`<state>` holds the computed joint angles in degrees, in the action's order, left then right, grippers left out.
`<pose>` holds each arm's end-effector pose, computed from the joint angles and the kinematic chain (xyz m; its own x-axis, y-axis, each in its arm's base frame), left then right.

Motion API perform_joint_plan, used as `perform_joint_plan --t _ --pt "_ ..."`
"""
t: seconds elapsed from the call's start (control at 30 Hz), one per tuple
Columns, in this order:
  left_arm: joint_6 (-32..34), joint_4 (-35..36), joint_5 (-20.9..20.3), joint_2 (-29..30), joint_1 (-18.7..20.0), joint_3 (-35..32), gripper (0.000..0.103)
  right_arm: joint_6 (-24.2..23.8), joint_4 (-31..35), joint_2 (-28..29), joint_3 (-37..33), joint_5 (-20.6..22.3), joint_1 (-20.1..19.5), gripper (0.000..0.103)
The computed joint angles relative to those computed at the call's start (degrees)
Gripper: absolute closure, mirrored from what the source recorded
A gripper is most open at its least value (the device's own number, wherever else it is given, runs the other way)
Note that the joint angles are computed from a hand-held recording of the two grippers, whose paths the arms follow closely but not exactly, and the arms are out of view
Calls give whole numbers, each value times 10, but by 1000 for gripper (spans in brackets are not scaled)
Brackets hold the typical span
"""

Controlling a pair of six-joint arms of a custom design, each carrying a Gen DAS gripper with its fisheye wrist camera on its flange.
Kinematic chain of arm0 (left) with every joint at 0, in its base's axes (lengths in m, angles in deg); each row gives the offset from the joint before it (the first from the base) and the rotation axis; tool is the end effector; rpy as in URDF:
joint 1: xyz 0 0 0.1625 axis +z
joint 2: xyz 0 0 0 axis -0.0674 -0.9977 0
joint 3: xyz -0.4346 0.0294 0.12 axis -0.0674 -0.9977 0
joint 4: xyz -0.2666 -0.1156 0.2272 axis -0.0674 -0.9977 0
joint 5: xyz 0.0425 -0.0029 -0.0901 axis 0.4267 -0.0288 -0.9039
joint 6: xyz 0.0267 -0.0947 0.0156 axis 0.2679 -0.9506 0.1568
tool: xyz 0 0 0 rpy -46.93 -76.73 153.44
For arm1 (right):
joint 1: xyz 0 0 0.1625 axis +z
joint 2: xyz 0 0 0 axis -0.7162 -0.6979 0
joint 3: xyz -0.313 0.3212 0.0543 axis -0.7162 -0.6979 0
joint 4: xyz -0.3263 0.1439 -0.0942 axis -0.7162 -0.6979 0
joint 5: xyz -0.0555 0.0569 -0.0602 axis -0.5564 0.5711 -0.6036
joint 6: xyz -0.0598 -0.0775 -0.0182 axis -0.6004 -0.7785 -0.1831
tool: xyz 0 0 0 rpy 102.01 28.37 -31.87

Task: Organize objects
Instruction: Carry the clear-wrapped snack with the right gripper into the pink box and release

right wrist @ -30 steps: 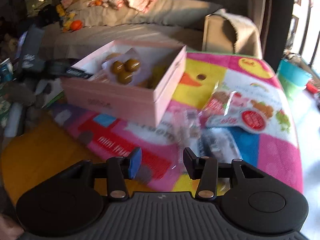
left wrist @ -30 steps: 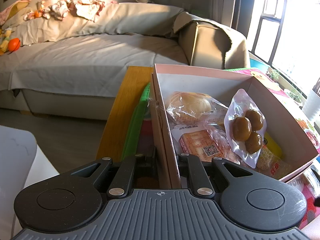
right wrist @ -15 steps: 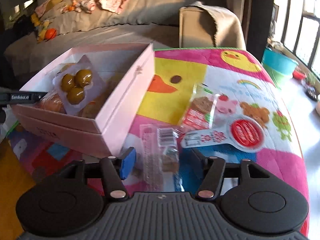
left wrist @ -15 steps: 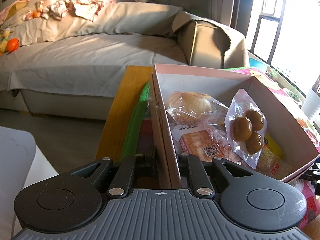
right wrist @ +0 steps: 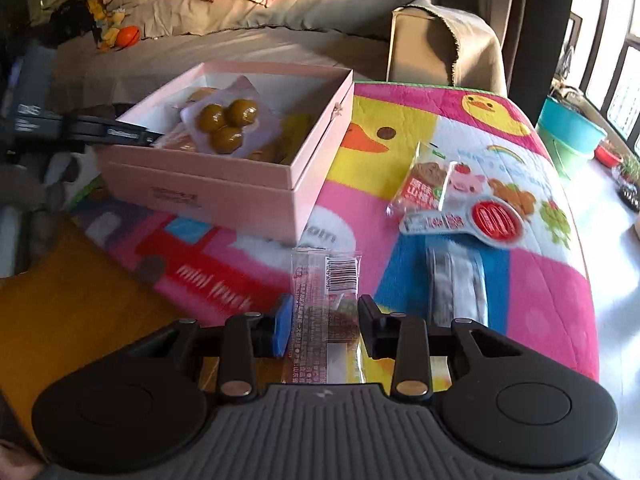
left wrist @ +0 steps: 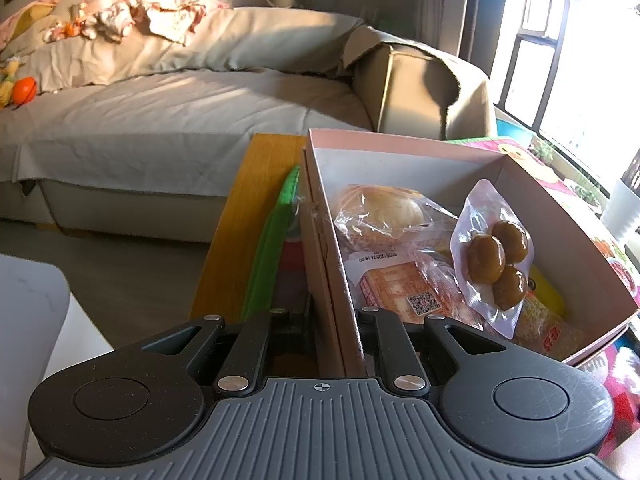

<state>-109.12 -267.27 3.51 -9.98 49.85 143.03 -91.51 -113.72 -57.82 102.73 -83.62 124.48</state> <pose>-0.1850 -0.5196 0.0156 -0.7244 -0.3774 -0.5769 0.3124 0.5662 -0.7628 0.0219 -0.5116 0.2390 -0.5101 -0.6808 0.5257 -0.8316 0.5463 -0.0994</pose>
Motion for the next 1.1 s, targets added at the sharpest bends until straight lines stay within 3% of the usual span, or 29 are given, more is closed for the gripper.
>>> perform_joint_plan --t 0.2,0.43,0.63,1.0,1.1 --pt "10 -13 -3 1 1 -1 88 -9 11 -68 33 18 19 69" --pt "12 -20 0 4 0 -1 88 6 5 -103 12 83 91 68" --pt "17 -30 -1 6 1 -2 88 63 1 -57 -49 95 145 68" --pt "23 -40 -2 8 1 -1 87 97 -62 98 -138 29 194 68" --pt "31 -49 -5 9 3 -3 87 116 -53 122 -163 22 196 58"
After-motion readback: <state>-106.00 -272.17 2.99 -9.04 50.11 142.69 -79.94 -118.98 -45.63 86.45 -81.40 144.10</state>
